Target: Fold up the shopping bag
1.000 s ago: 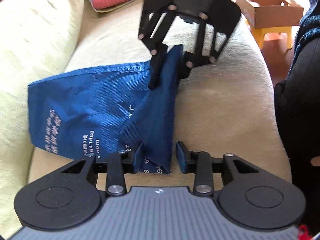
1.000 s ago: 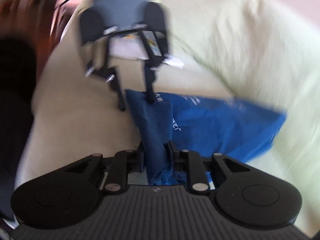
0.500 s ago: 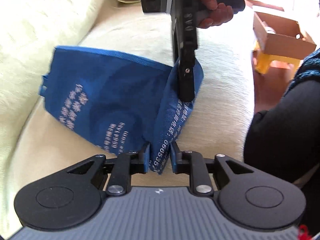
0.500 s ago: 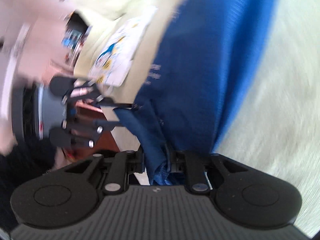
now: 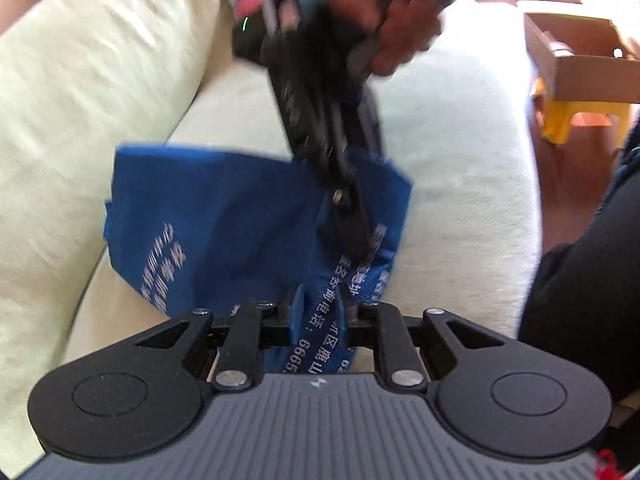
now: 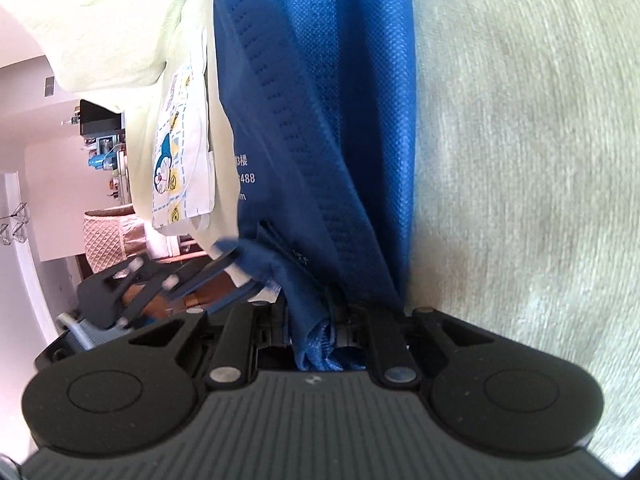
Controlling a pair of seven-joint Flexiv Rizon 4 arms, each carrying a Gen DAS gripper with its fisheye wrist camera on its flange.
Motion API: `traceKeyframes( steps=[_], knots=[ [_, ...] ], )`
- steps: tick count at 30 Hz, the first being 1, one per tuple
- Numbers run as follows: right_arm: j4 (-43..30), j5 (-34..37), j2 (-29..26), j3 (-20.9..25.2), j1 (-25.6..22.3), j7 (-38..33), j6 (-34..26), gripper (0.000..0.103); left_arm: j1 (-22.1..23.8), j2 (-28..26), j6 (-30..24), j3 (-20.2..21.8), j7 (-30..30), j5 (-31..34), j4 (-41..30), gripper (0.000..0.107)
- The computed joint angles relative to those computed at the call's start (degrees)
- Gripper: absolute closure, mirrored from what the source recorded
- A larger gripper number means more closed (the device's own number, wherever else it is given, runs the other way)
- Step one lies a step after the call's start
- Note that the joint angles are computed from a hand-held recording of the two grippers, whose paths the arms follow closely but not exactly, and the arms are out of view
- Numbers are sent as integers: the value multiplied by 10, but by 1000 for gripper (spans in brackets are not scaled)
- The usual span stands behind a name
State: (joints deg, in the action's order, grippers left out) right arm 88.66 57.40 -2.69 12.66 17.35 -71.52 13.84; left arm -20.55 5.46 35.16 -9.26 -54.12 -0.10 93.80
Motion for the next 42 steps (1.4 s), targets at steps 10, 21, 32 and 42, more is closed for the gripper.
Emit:
traceKeyframes(
  steps=[10,21,32,42],
  knots=[
    [221,-387,157,140,60,-6,481,81,4,-7,9,1,-48,-16,10,88],
    [328,-700,138,211,21,93,605,103,-12,35,46,-4,-26,65,43,73],
    [348,-672,153,105,129,10,605,103,-5,50,77,-16,162,132,82,70],
    [355,-600,187,9,247,-305,588,43,6,-15,-93,1,239,10,-28,71]
  ],
)
